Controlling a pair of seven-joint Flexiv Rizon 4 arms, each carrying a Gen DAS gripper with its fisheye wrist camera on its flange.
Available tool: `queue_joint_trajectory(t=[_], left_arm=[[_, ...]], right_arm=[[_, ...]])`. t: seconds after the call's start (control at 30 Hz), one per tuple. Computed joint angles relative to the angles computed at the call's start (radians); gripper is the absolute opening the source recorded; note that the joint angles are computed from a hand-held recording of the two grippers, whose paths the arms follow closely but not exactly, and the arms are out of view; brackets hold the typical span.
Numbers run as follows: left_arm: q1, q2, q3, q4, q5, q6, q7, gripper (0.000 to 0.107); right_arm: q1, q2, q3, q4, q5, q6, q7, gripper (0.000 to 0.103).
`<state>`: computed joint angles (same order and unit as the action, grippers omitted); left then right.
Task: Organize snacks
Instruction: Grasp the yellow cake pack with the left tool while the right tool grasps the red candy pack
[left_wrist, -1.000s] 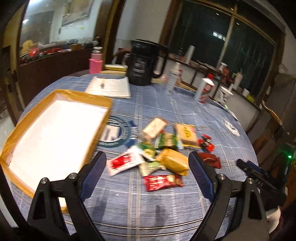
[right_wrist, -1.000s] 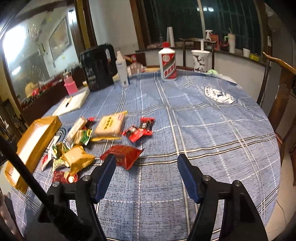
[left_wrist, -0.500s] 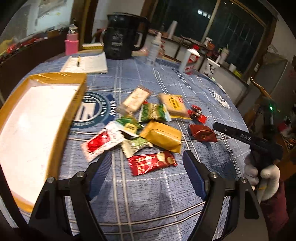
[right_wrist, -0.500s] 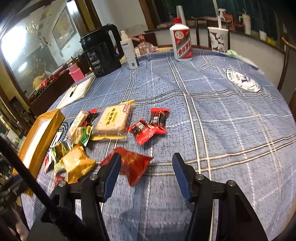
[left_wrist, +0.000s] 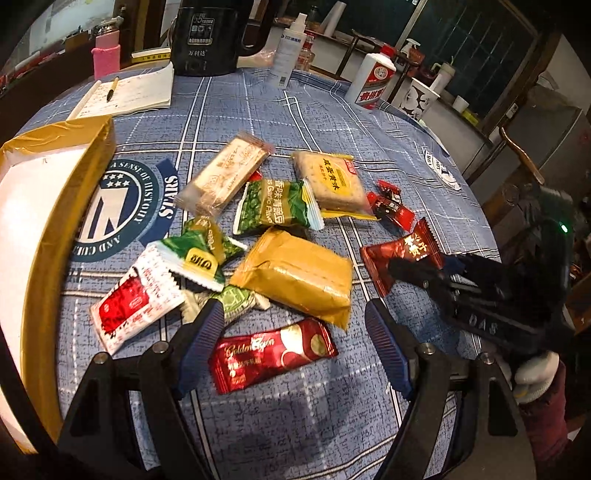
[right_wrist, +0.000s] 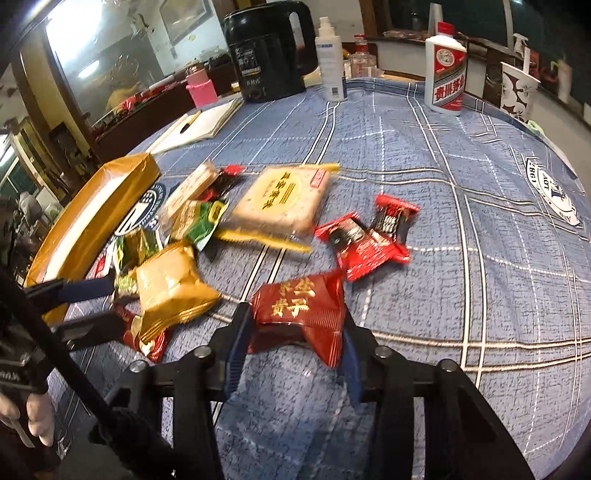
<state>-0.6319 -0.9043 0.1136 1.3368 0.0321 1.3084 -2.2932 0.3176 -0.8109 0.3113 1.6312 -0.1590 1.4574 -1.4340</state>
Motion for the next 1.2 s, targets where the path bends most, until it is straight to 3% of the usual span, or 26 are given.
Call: queue_joint_trajectory(t=[0.37, 0.47, 0.8, 0.93, 0.97, 1.1, 1.2], left_arm=[[0.007, -0.077, 0.011, -0.167, 0.026, -0.126, -0.006, 0.08], [-0.002, -0.094, 0.025, -0.214, 0.052, -0.176, -0.007, 0.08], [0.025, -0.151, -0.01, -0.345, 0.082, -0.347, 0.042, 0.087], [-0.001, -0.191, 0.023, -0.442, 0.13, -0.441, 0.024, 0.088], [-0.007, -0.198, 0.03, -0.458, 0.144, -0.46, 0.018, 0.088], [-0.011, -0.181, 0.026, -0.435, 0.191, -0.435, -0.001, 0.069], [-0.012, -0.156, 0.023, -0.396, 0.204, -0.406, -0.029, 0.067]], right_arm=[[0.007, -0.022, -0.001, -0.009, 0.012, 0.054, 0.045, 0.043], [-0.033, -0.034, 0.051, -0.015, 0.022, 0.059, 0.045, 0.035], [-0.111, -0.012, 0.119, 0.046, 0.048, 0.129, 0.058, 0.035], [-0.133, -0.007, 0.136, 0.068, 0.04, 0.154, 0.073, 0.035], [-0.141, -0.008, 0.143, 0.072, 0.036, 0.159, 0.075, 0.035], [-0.168, -0.009, 0.169, 0.092, 0.017, 0.178, 0.085, 0.035], [-0.17, -0.003, 0.167, 0.108, 0.002, 0.197, 0.099, 0.035]])
